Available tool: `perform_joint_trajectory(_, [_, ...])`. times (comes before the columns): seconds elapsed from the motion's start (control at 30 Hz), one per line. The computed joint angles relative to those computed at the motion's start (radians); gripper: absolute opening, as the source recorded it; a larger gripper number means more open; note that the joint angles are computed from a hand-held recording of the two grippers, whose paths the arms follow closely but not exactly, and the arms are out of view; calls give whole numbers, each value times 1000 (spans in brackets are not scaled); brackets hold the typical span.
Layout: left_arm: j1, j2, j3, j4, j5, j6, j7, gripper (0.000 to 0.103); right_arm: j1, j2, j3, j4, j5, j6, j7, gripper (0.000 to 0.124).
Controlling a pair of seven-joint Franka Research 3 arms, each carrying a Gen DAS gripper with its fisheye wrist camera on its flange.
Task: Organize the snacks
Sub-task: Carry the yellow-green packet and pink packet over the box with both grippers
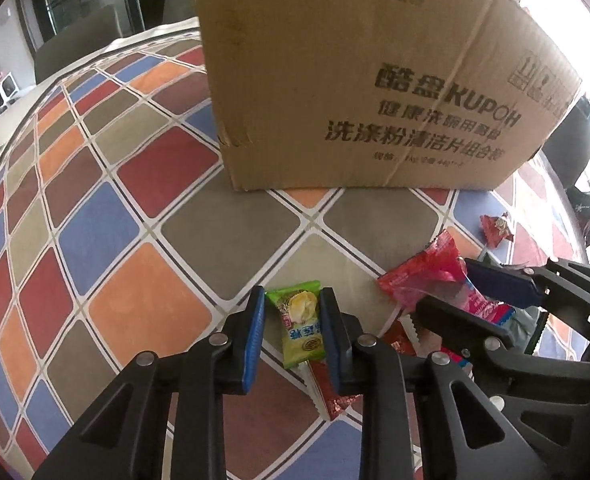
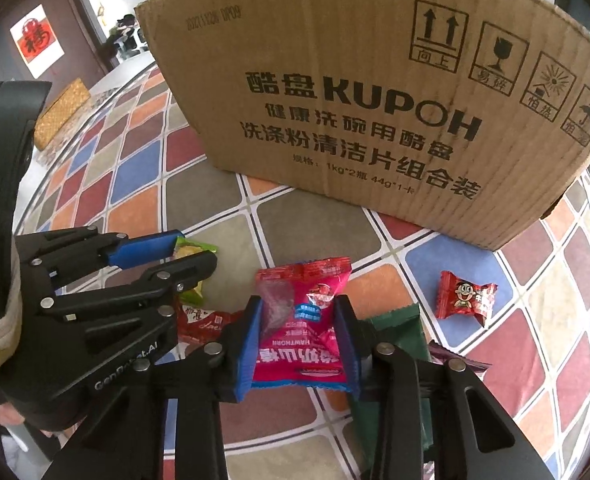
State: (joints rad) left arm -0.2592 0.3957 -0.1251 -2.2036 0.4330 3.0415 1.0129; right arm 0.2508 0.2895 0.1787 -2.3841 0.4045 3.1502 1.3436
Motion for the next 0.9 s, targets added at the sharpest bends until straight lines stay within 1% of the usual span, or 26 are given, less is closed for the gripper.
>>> perform_joint_trajectory(0.13, [-29,-34,41,-30,28,47,-40,27,-33,-21,38,-21,21,28,-15,36])
perform_joint_trajectory(0.2, [-54,-55,71,-47,52,68,-68,27,-56,-31,63,-30,37,41,-22,36])
perform_joint_trajectory(0.27, [-95,-81,117,-66,87,91,-109,27,-85,-45,94,-41,56,59,-29,36])
perform_joint_trajectory(0.37, [-128,-111,155,-90,129,119,-154,27,-116,-71,128,-64,70,89,-27,36])
perform_joint_trajectory(0.43, [-146,-131,177,-103,156,135,-180,27,-173,-86,187,-79,78,107,-28,36])
perform_joint_trajectory(0.5, [-194,-155,227,-115,201,150,-225,27,-232,-102,247,-94,77,121,-22,36])
perform_joint_trajectory(0.6, [-262,-185,307,-126,288,171,-307,27,-349,-128,361,-120,54,143,3,36])
perform_joint_trajectory(0.63, [-283,-192,331,-127,320,176,-338,27,-411,-137,419,-130,39,151,16,36])
perform_joint_trajectory(0.7, [-343,-211,401,-128,403,188,-418,27,-513,-155,515,-151,5,168,52,36])
perform_joint_trajectory(0.8, [-441,-232,517,-115,564,204,-568,27,-676,-179,661,-178,-74,187,126,36])
perform_joint_trajectory(0.83, [-474,-238,556,-107,630,207,-632,27,-738,-190,715,-188,-111,196,160,36])
perform_joint_trajectory(0.87, [-508,-242,597,-96,707,210,-705,27,-781,-200,752,-195,-144,202,192,36])
perform_joint_trajectory(0.9, [-540,-247,635,-81,793,212,-787,27,-857,-214,814,-205,-201,210,245,36])
